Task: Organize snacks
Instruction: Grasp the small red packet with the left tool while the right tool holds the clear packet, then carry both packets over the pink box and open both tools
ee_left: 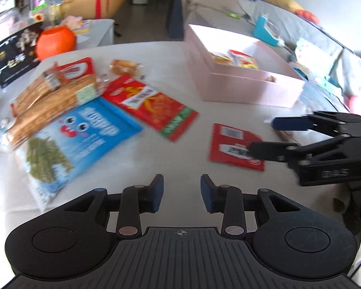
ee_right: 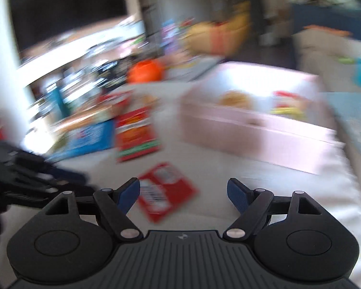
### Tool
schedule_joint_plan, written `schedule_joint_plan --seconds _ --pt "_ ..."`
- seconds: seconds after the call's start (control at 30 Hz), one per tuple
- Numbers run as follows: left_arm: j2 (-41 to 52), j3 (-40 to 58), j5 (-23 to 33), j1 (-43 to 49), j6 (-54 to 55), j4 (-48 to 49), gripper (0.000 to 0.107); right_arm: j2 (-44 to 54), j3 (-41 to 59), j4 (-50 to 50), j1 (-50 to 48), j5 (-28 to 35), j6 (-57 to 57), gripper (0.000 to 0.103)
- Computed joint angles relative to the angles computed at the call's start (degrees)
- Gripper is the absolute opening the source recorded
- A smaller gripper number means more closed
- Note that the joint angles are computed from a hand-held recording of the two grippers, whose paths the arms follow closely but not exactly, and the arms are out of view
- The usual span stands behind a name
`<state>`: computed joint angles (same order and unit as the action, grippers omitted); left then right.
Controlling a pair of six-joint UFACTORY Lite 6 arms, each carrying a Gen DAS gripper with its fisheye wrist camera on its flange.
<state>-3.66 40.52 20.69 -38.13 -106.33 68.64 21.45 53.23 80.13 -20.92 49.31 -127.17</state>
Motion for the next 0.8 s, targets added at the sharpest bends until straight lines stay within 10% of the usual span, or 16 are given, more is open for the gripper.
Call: schedule_joint_plan --seconds 0.17,0.33,0.53,0.8 --pt "-6.2 -5.6 0.3 1.2 -2.7 1.4 0.038 2.7 3.0 -0.3 8.4 -8.0 4.0 0.080" --pt "-7.9 -7.6 -6.1 4.7 -5.2 2.2 0.038 0.3 -1.2 -11.3 3.4 3.5 4.6 0.079" --pt "2.9 0.7 -7.8 3.8 -19.6 14.5 0.038 -7.0 -10.1 7.3 -3.9 -3.0 -12.6 0.079" --pt "23.2 23.2 2.0 -2.2 3.2 0.9 0.050 2.9 -3.4 16.9 -9.2 -8.1 -14.0 0.082"
